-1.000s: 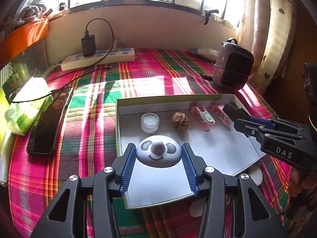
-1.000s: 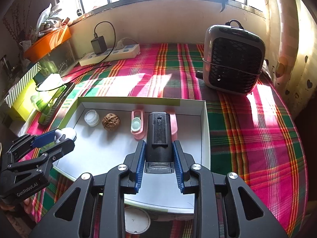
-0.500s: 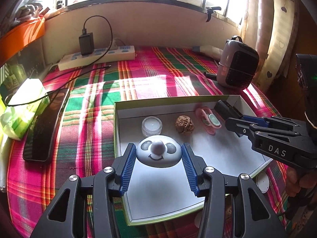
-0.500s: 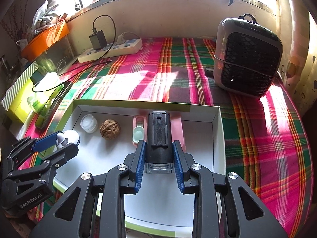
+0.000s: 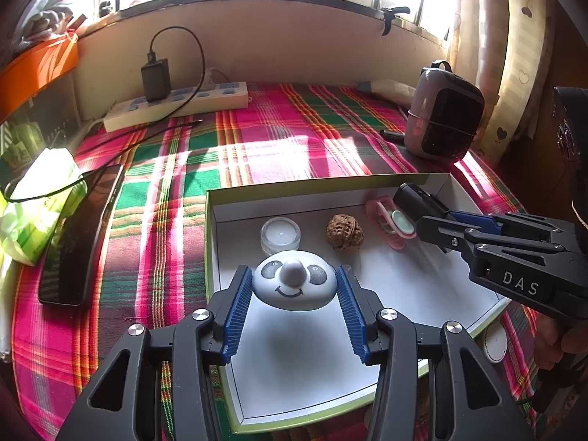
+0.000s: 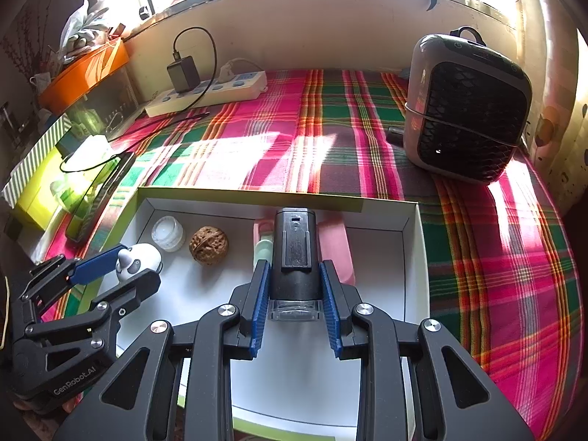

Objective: Organize objects
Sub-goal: 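Lower panda toy in left tool and black device in right tool into box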

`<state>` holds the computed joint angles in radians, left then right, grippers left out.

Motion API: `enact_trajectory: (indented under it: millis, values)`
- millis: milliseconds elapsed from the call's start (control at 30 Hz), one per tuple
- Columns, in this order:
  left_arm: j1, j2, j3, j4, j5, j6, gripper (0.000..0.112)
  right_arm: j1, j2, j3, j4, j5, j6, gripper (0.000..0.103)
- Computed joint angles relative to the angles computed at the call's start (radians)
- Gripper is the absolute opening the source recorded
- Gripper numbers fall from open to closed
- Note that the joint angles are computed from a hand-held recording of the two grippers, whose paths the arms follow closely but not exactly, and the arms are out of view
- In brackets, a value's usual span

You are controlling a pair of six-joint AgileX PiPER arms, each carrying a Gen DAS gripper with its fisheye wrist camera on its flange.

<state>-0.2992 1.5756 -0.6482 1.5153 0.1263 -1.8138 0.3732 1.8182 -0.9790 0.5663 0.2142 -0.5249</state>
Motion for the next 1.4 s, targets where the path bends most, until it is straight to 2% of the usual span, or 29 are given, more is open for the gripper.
enact_trajectory:
  millis: [100, 200, 567, 700, 800, 900, 1000, 1400]
  values:
    - [0.0, 0.001, 0.0, 0.004, 0.002, -0.002, 0.046, -0.002, 0.002, 0.003, 0.027, 0.003, -0.021, 0.029]
    - [0.001, 0.005, 0.0, 0.054, 0.004, -0.048, 0.046, 0.001, 0.008, -0.001, -0.012, -0.002, 0.022, 0.029]
    - [-0.011, 0.015, -0.007, 0.062, 0.032, -0.051, 0.046, 0.015, 0.01, 0.002, -0.117, -0.028, 0.127, 0.029]
    - [-0.024, 0.022, -0.008, 0.075, 0.054, -0.06, 0.046, 0.037, 0.007, 0.012, -0.303, -0.061, 0.304, 0.029]
    - [-0.028, 0.026, -0.012, 0.063, 0.065, -0.043, 0.046, 0.039, 0.007, 0.015, -0.293, -0.066, 0.29, 0.029]
    - [-0.031, 0.028, -0.014, 0.047, 0.069, -0.027, 0.046, 0.048, 0.005, 0.023, -0.407, -0.085, 0.406, 0.029]
    - [-0.034, 0.03, -0.015, 0.044, 0.074, -0.023, 0.046, 0.045, 0.006, 0.024, -0.333, -0.085, 0.333, 0.029]
    - [-0.04, 0.031, -0.016, 0.026, 0.085, -0.001, 0.046, 0.05, 0.005, 0.027, -0.38, -0.09, 0.395, 0.029]
